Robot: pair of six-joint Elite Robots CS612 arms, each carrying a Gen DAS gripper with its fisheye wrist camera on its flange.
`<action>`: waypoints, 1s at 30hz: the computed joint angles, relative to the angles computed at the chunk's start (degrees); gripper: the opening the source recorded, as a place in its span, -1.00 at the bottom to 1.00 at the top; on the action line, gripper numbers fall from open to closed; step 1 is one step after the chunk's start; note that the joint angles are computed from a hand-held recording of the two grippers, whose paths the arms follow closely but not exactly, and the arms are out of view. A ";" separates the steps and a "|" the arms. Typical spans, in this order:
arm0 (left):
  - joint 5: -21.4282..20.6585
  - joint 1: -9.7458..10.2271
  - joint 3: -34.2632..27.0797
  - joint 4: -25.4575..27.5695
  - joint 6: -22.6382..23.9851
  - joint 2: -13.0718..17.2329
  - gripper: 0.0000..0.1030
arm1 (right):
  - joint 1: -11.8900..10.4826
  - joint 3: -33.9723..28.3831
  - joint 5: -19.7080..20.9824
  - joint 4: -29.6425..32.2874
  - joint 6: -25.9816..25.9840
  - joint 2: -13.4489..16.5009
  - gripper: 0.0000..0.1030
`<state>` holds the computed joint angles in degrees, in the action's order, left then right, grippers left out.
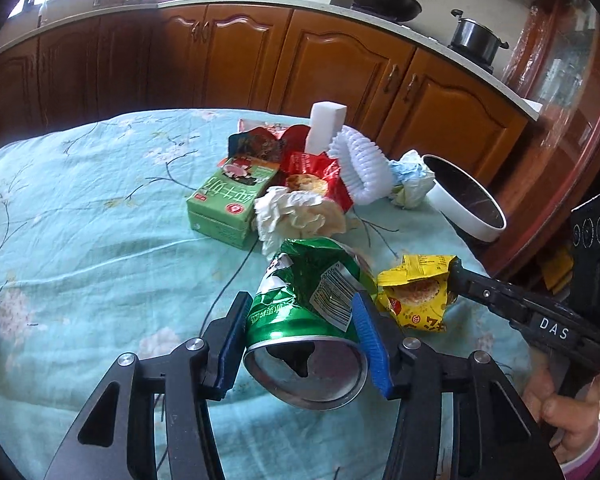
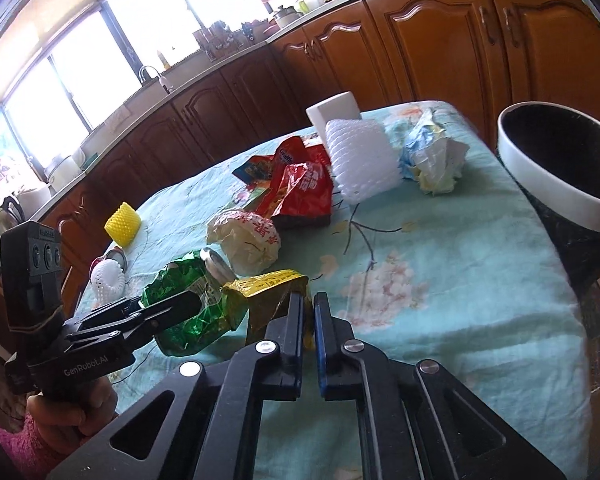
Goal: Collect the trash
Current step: 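Grasp the green crushed can with the left tool while the right tool grasps the yellow snack bag, then carry the can and snack bag over the bin and open both tools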
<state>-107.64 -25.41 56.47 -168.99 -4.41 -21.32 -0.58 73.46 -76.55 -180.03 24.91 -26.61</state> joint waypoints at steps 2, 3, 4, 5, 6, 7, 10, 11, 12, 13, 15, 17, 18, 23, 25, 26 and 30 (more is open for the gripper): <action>-0.32 -0.29 0.06 -0.36 0.72 -0.12 -0.03 | -0.41 1.41 -0.79 -1.44 0.99 -0.61 -0.91; -0.61 -0.42 0.03 -0.47 0.97 -0.16 -0.03 | -0.58 2.03 -1.32 -2.00 1.47 -0.92 -0.91; -0.93 -0.54 -0.09 -0.49 1.20 -0.16 -0.03 | -0.72 2.48 -1.73 -2.50 1.93 -1.13 -0.92; -1.27 -0.59 -0.13 -0.59 1.47 -0.18 -0.03 | -0.94 3.18 -2.15 -3.18 2.35 -1.44 -0.92; -1.47 -0.73 -0.32 -0.55 1.81 -0.14 -0.03 | -1.12 3.68 -2.73 -3.73 2.76 -1.70 -0.92; -1.58 -0.91 -0.63 -0.33 2.12 -0.04 -0.03 | -1.29 4.19 -3.06 -4.24 3.22 -1.96 -0.92; -1.82 -1.52 -1.79 0.61 3.27 0.32 -0.03 | -1.88 5.72 -4.26 -5.95 4.34 -2.71 -0.92; -1.51 -1.79 -2.19 1.08 3.85 0.42 -0.03 | -2.05 6.05 -4.59 -6.35 4.64 -2.90 -0.92; -1.41 -2.04 -2.62 1.32 4.22 0.57 -0.03 | -2.26 6.42 -4.82 -6.81 4.92 -3.06 -0.92; -1.60 -2.24 -3.07 1.51 4.59 0.73 -0.03 | -2.42 6.77 -5.22 -7.22 5.18 -3.23 -0.92; -1.65 -2.66 -3.98 1.79 5.41 1.06 -0.03 | -2.84 7.44 -5.76 -7.83 5.57 -3.57 -0.92; -1.59 -3.08 -4.99 2.08 6.10 1.47 -0.03 | -3.28 8.06 -6.35 -8.41 5.94 -3.88 -0.92; -1.71 -3.24 -5.54 2.36 6.32 1.71 -0.03 | -3.51 8.40 -6.62 -8.74 6.08 -4.05 -0.92; -2.17 -4.20 -9.26 4.28 7.53 3.32 -0.03 | -4.67 9.97 -7.96 -10.34 6.71 -4.79 -0.92; -2.47 -4.50 -10.83 4.77 8.06 4.08 -0.03 | -5.09 10.40 -8.60 -10.72 6.81 -5.05 -0.92; -2.58 -4.70 -11.74 5.11 8.37 4.48 -0.03 | -5.30 10.61 -8.94 -10.89 6.82 -5.19 -0.92; -2.97 -5.39 -16.29 7.20 9.41 6.60 -0.03 | -6.23 11.02 -10.20 -11.43 6.89 -5.56 -0.92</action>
<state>-110.61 -30.80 40.18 -161.79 5.00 -14.72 -6.80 84.49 -86.75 -191.46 31.80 -32.18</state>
